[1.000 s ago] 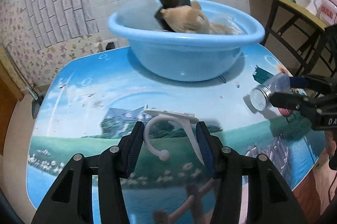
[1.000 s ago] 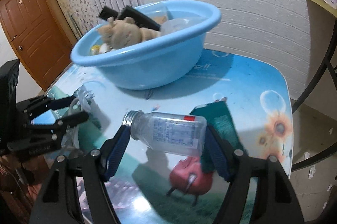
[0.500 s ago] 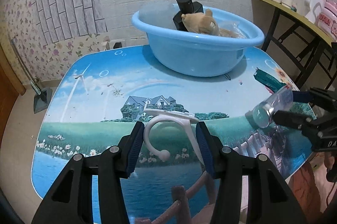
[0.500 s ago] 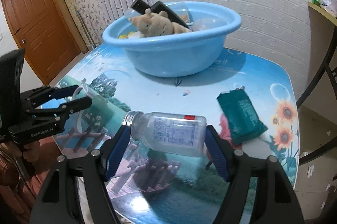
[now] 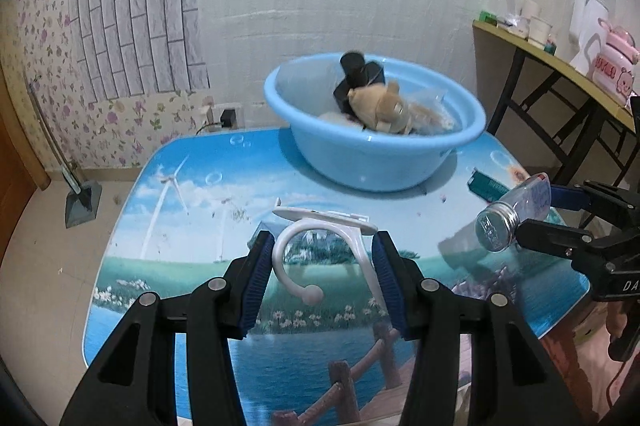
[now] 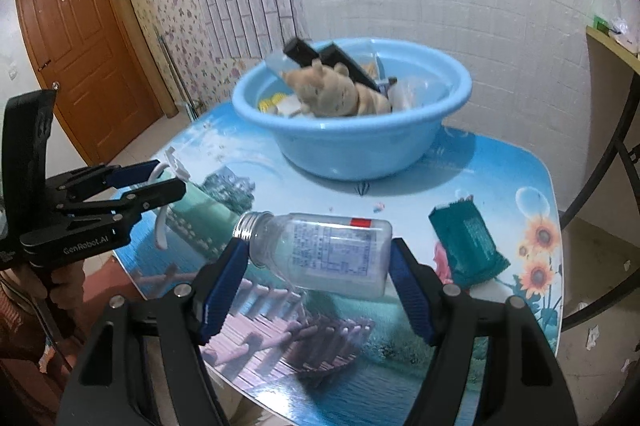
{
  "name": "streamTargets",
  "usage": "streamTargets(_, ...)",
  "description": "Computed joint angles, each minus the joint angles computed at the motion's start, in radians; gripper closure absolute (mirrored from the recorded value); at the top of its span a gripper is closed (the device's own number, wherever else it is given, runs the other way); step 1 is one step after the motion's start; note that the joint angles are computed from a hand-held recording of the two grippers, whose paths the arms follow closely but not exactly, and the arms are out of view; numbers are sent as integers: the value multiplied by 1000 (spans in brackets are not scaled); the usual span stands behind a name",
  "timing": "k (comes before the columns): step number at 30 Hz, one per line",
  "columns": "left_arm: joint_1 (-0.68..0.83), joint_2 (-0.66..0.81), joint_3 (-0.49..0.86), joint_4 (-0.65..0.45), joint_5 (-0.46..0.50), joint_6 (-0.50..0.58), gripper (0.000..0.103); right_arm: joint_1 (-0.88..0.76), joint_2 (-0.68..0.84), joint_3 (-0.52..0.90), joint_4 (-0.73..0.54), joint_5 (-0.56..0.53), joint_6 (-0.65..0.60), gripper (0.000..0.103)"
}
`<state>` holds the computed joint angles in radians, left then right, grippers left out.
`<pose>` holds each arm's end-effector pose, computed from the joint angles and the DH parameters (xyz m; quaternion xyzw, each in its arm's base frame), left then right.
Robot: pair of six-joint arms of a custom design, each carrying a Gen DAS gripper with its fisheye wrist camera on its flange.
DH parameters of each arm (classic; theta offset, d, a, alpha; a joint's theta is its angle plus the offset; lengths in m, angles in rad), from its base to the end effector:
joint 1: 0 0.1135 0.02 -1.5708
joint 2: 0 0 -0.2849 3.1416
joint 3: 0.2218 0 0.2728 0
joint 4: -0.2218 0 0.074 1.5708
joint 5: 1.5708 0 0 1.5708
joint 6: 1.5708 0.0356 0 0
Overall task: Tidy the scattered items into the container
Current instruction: 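Carry the white hook and clear bottle over the basin with both grippers, then open both grippers to drop the hook and clear bottle into the basin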
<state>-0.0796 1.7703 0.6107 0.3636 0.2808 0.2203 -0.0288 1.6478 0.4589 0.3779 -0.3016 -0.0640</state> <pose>0.3118 -0.0348 0.0955 0.1892 0.8986 -0.1030 0.3822 0.2714 0.0028 0.0947 -0.0719 0.9170 0.1224 0.3727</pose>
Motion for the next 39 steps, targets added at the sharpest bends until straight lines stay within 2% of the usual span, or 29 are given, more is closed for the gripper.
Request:
streamTargets(7, -21, -46, 35, -35, 3, -9, 53, -36, -106, -18, 9, -44, 34, 32)
streamTargets(13, -55, -39, 105, -64, -12, -18, 53, -60, -110, 17, 24, -63, 61, 32)
streamTargets(30, -133, 177, 441, -168, -83, -53, 53, -66, 168, 287, 66, -59, 77, 32)
streamTargets(39, -162, 289, 543, -206, -109, -28, 53, -69, 297, 420, 37, -38, 58, 32)
